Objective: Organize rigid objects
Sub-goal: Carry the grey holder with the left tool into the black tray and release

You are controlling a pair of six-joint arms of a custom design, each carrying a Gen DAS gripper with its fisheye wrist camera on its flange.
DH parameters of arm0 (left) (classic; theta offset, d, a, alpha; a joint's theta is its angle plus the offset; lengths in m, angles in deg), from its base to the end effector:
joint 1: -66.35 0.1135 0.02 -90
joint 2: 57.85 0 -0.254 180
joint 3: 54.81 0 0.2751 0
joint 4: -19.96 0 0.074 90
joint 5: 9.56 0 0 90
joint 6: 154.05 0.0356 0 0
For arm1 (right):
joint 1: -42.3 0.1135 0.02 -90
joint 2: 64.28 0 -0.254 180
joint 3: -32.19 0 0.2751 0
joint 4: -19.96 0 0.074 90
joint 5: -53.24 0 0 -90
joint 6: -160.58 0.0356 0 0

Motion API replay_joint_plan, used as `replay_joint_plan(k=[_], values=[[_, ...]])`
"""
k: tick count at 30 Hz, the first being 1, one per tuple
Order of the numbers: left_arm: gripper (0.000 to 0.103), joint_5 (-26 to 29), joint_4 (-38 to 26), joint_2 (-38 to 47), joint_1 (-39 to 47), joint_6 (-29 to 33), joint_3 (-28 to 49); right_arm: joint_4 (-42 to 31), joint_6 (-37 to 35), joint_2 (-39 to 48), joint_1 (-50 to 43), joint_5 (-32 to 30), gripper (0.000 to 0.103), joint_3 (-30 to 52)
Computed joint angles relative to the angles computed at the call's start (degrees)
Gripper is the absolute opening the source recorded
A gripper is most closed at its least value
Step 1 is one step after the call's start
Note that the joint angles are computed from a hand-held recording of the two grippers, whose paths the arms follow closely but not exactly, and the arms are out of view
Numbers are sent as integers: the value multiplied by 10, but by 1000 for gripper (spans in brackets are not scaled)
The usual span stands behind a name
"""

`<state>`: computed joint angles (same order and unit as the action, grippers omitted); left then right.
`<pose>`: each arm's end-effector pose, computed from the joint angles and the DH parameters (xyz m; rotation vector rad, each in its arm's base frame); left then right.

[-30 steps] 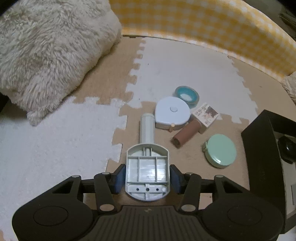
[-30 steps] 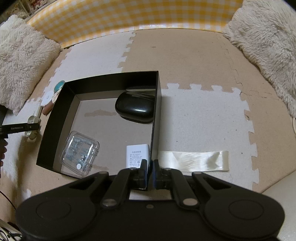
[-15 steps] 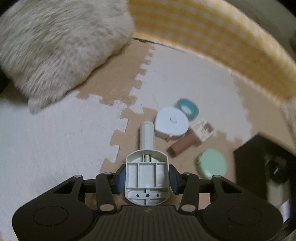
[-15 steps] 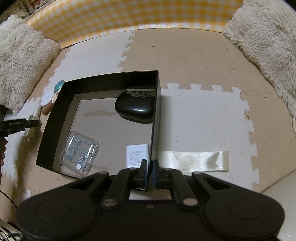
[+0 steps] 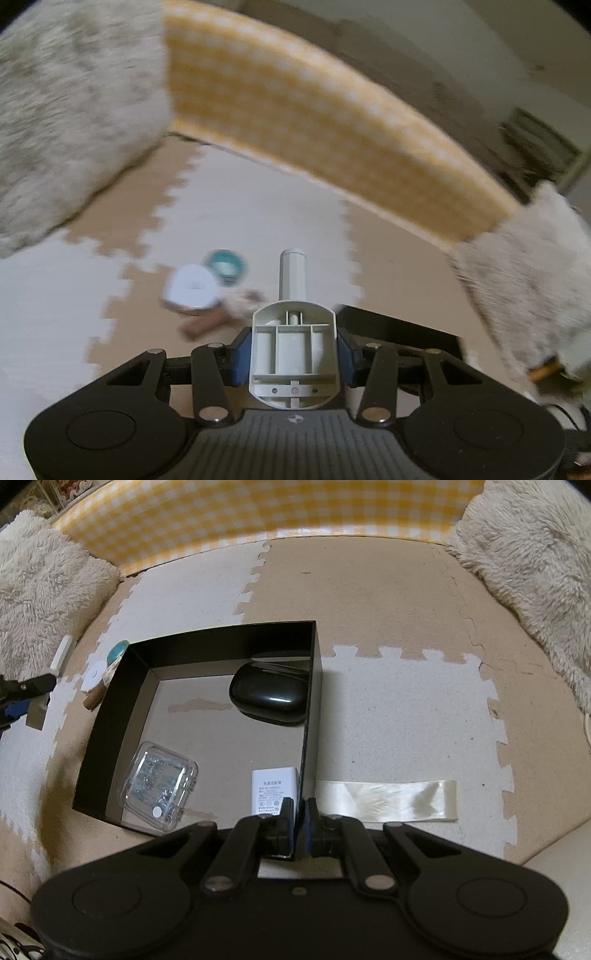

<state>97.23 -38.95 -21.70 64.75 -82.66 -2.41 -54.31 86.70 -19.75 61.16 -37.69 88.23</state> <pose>0.1581 -0.0147 0.2671 -0.1953 2.3240 -0.5171 0.1500 0.0518 0.2491 -0.0695 2.6838 0.2163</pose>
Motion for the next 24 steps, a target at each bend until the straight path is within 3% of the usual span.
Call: replay_joint_plan(k=[5,12,24], values=[[47,-42,22,-7,-148,-66,1,0,0,0,0,0,6,0],[47,-116,100,37,-308,-160,-30,-1,1,0,1,2,6,1],[47,-143,184,130,-375,-161,-53,-1,-3,3,1,5,6,2]])
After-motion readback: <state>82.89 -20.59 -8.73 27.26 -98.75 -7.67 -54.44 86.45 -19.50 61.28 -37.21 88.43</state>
